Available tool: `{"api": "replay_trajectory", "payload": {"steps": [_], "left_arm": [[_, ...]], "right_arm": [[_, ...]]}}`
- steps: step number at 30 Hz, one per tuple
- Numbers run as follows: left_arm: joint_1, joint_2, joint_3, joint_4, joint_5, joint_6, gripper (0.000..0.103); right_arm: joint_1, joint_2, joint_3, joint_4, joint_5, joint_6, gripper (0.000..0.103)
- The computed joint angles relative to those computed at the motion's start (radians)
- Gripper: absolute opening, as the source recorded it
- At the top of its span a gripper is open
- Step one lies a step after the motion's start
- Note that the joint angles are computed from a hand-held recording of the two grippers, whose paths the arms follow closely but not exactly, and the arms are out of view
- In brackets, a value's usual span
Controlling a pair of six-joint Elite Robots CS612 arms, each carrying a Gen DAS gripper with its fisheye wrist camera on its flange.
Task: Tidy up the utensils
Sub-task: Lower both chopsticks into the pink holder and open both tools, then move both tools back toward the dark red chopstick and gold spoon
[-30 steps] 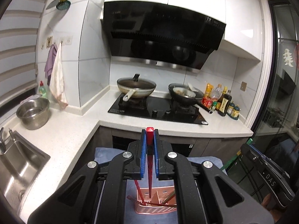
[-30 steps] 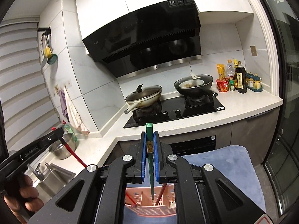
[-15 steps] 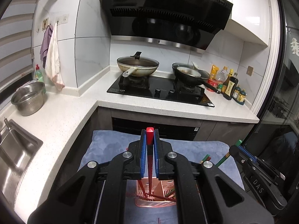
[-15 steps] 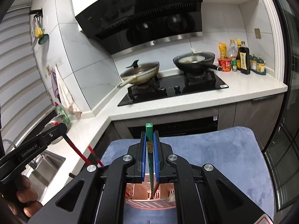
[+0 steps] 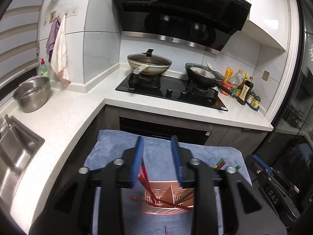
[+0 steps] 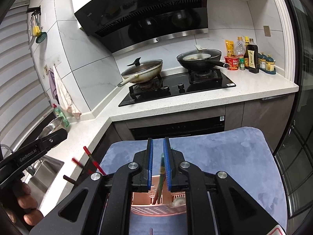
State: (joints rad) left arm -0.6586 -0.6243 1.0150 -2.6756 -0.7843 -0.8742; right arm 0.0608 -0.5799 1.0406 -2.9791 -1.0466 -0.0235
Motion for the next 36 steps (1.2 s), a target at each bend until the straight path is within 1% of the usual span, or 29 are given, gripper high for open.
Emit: {"api": "replay_trajectory", "payload": {"steps": [2, 5, 9, 14, 18, 25, 27, 28, 31, 36], "left_arm": [[-0.003, -0.005, 0.008, -0.001, 0.006, 0.003, 0.03], [-0.01, -0.009, 0.01, 0.019, 0.025, 0.005, 0.031], [-0.02, -0.017, 0.024, 0.015, 0.037, 0.01, 0.031], [-0.032, -0.03, 0.049, 0.02, 0.047, 0.005, 0.031], [-0.042, -0.042, 0.074, 0.026, 0.05, -0.009, 0.031], [-0.065, -0.069, 0.139, 0.036, 0.056, -0.039, 0.032], [-0.07, -0.076, 0.157, 0.042, 0.055, -0.049, 0.039], [-0.072, -0.079, 0.166, 0.046, 0.055, -0.054, 0.039], [-0.08, -0.09, 0.199, 0.057, 0.043, -0.075, 0.039], [-0.092, -0.108, 0.255, 0.083, 0.008, -0.13, 0.039]], "right_arm": [[-0.001, -0.007, 0.012, -0.011, 0.0, -0.007, 0.013], [-0.001, -0.019, 0.034, -0.031, -0.005, -0.019, 0.013], [-0.007, -0.035, 0.064, -0.04, 0.008, -0.017, 0.013], [-0.016, -0.063, 0.122, -0.047, 0.028, -0.024, 0.013], [-0.022, -0.084, 0.17, -0.063, 0.026, -0.038, 0.013], [-0.033, -0.13, 0.268, -0.084, 0.024, -0.089, 0.013], [-0.035, -0.142, 0.3, -0.086, 0.019, -0.117, 0.013], [-0.035, -0.147, 0.313, -0.086, 0.016, -0.129, 0.013], [-0.037, -0.165, 0.361, -0.079, 0.007, -0.175, 0.013], [-0.043, -0.189, 0.43, -0.052, 0.006, -0.219, 0.013]]}}
